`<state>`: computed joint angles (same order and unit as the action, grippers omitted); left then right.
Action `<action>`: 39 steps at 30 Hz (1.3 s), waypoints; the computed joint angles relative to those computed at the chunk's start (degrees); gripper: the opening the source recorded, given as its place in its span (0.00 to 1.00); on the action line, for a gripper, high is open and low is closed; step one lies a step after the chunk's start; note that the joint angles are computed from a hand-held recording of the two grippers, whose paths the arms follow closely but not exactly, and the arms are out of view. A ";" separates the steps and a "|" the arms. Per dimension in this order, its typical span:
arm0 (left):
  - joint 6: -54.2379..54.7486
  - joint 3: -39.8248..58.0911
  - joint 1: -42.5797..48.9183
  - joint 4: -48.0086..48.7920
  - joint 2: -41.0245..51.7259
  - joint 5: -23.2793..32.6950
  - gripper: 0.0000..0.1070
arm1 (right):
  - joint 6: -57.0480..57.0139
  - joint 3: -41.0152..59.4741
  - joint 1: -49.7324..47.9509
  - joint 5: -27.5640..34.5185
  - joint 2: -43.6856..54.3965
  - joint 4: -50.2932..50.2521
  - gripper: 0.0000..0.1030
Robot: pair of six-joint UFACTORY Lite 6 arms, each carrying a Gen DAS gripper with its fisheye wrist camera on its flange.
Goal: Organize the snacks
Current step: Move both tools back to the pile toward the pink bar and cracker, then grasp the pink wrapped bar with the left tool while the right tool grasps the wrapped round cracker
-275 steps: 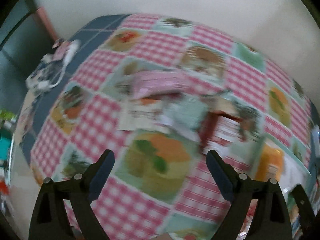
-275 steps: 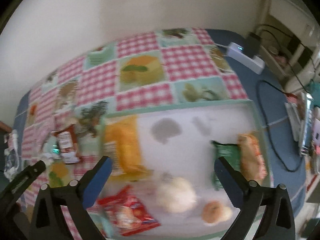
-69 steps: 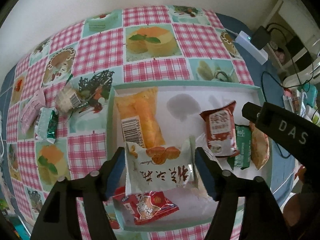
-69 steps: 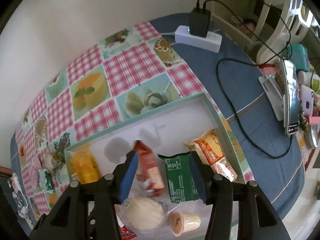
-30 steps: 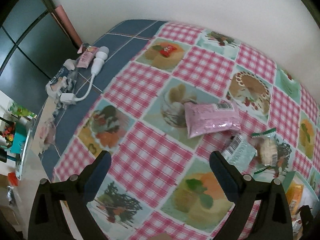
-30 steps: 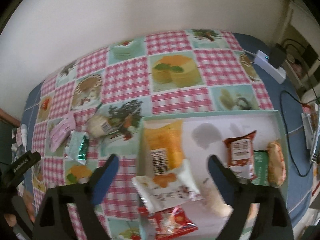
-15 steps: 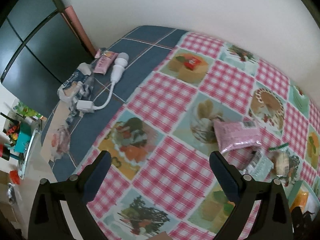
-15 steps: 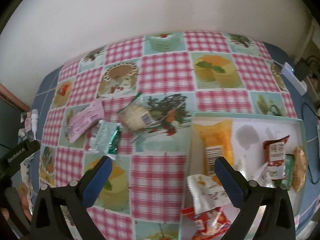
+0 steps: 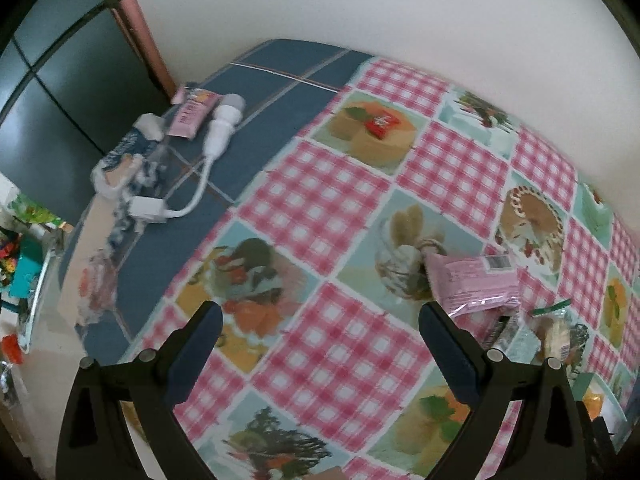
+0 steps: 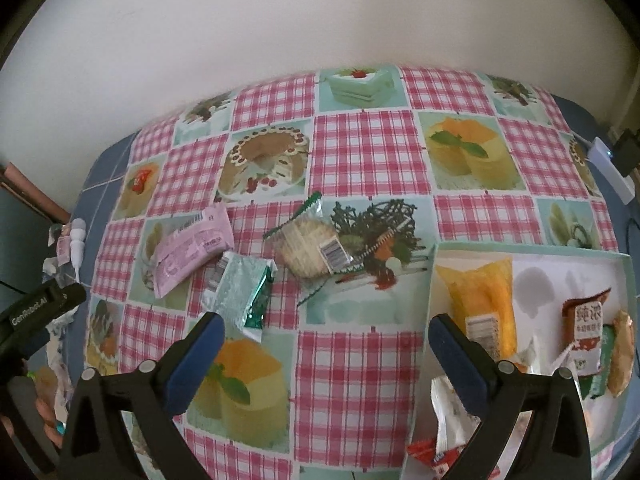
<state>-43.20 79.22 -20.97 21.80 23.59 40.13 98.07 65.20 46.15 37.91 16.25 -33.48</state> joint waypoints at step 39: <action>13.10 35.15 -7.54 -18.49 34.15 -3.12 0.92 | 4.19 11.23 -11.09 -11.87 21.78 -11.59 0.91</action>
